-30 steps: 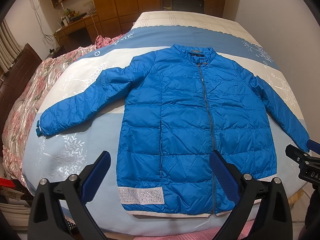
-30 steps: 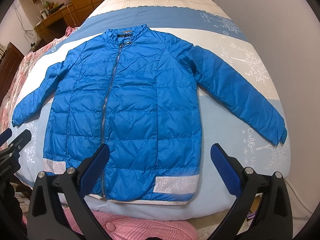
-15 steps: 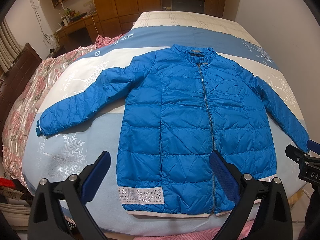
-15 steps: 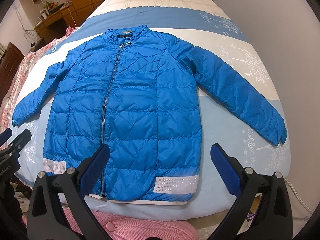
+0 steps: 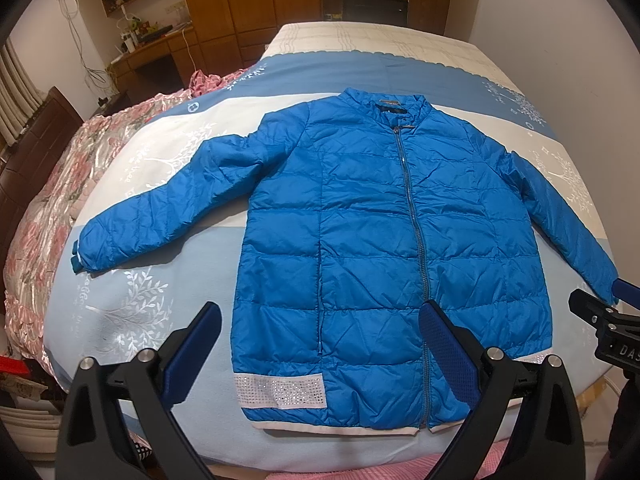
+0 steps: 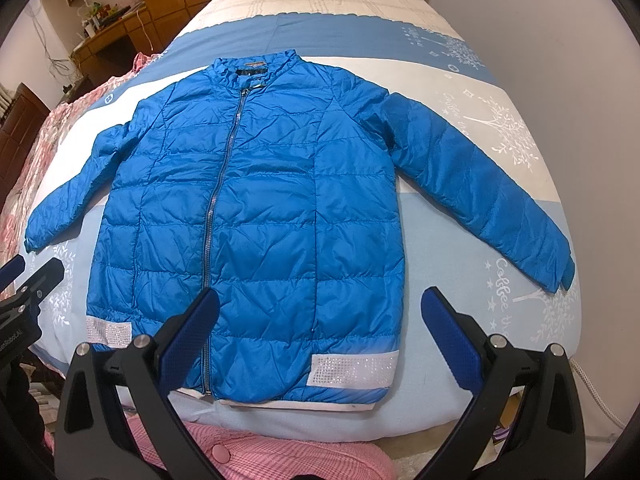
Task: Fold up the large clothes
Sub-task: 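Grasp the blue jacket sleeve cuff with the right gripper and lift it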
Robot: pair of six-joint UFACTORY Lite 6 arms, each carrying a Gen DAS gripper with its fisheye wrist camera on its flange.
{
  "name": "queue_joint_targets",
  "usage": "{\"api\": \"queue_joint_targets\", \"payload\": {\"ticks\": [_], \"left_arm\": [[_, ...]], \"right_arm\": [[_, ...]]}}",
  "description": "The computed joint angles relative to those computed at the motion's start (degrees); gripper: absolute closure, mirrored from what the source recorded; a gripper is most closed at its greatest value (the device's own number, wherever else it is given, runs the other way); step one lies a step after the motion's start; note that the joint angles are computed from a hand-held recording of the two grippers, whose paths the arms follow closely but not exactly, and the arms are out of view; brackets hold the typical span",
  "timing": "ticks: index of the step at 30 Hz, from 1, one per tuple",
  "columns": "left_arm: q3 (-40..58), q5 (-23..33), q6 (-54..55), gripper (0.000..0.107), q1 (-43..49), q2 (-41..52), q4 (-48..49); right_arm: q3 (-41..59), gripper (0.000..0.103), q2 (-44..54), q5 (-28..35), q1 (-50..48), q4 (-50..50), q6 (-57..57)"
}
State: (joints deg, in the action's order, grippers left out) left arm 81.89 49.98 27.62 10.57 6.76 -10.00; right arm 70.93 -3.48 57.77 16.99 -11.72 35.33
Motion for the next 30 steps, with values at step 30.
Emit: {"api": "queue_joint_targets", "payload": {"ticks": [30], "left_arm": [[26.63, -5.49, -28.43, 0.008, -33.03, 30.45, 8.21]], "right_arm": [[13.53, 0.003, 27.06, -11.86, -72.76, 25.71, -65.04]]}}
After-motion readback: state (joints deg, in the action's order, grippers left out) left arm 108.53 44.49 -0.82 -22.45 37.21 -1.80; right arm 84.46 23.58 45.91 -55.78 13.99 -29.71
